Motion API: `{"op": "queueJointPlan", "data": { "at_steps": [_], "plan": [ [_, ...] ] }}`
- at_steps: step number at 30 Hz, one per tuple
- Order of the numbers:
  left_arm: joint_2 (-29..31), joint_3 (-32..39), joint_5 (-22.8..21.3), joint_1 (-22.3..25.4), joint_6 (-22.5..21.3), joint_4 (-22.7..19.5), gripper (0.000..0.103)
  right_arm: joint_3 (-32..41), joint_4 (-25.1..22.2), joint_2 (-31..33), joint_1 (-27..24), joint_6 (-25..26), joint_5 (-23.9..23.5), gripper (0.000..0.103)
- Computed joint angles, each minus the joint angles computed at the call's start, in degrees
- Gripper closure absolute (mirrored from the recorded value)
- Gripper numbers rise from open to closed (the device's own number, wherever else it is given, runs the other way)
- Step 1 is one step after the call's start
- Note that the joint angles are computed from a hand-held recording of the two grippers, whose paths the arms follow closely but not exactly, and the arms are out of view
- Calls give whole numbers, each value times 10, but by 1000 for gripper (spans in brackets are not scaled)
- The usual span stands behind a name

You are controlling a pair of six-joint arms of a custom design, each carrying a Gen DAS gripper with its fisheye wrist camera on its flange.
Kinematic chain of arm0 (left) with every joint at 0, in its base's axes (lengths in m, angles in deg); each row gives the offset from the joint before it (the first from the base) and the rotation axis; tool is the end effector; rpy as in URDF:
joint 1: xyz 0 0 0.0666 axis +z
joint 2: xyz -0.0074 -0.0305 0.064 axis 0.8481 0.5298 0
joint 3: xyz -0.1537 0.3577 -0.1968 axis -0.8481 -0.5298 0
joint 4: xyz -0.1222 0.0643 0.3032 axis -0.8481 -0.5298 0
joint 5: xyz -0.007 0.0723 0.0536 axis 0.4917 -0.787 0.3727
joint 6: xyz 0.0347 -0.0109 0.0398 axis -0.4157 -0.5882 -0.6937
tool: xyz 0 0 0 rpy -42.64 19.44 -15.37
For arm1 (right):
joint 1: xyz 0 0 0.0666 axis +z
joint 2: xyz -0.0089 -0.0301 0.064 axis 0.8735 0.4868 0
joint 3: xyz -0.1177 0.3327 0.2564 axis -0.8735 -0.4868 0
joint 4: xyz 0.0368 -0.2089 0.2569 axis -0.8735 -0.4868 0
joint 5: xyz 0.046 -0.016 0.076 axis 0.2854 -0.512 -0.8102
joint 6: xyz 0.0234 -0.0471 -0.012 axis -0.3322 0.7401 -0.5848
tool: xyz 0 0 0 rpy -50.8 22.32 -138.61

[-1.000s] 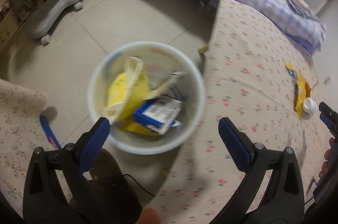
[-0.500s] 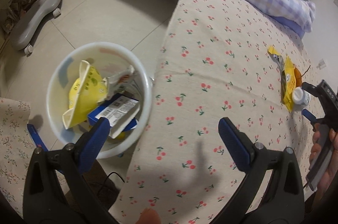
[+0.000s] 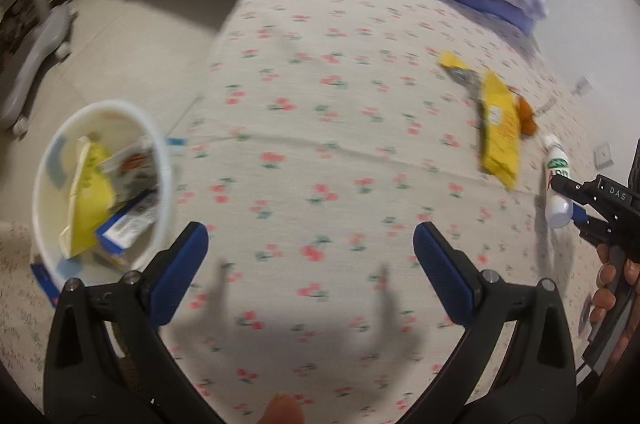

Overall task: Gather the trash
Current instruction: 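Grasp the white drink bottle with green label with the right tool, then grasp the yellow snack bag with the left tool while the right tool holds the bottle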

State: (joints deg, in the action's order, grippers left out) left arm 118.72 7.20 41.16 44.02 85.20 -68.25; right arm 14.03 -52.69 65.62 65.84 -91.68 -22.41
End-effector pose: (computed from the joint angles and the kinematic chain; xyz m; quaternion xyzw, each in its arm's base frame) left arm 0.3893 -0.0972 0.4608 -0.1078 0.9755 -0.0626 0.1813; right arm 0.4744 0.0521 0.4556 0.1533 0.9579 0.2016 0.1352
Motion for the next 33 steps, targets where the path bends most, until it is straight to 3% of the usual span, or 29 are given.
{"op": "queueJointPlan", "data": {
  "at_steps": [7,10,16,23,29,31,33],
  "plan": [
    [31,37,23,-51,-38,25,1,-29,-15,-49,-50,83,-22,64],
    [50,51,34,-70,-36,38,1,-49,-13,-63,-69,103,-28,64],
    [82,64,10,-105,-18,90,1,-71,-21,-74,-111,147,-19,64],
    [125,77,11,-121,8,145,19,-77,-29,-70,-156,170,-29,64],
    [145,85,-26,-134,-6,165,20,-72,-34,-60,-174,191,-26,65],
    [145,86,-37,-137,-14,165,27,-72,-36,-56,-176,197,-22,65],
    [147,88,-54,-140,-30,158,39,-72,-38,-53,-177,198,-19,65]
  ]
}}
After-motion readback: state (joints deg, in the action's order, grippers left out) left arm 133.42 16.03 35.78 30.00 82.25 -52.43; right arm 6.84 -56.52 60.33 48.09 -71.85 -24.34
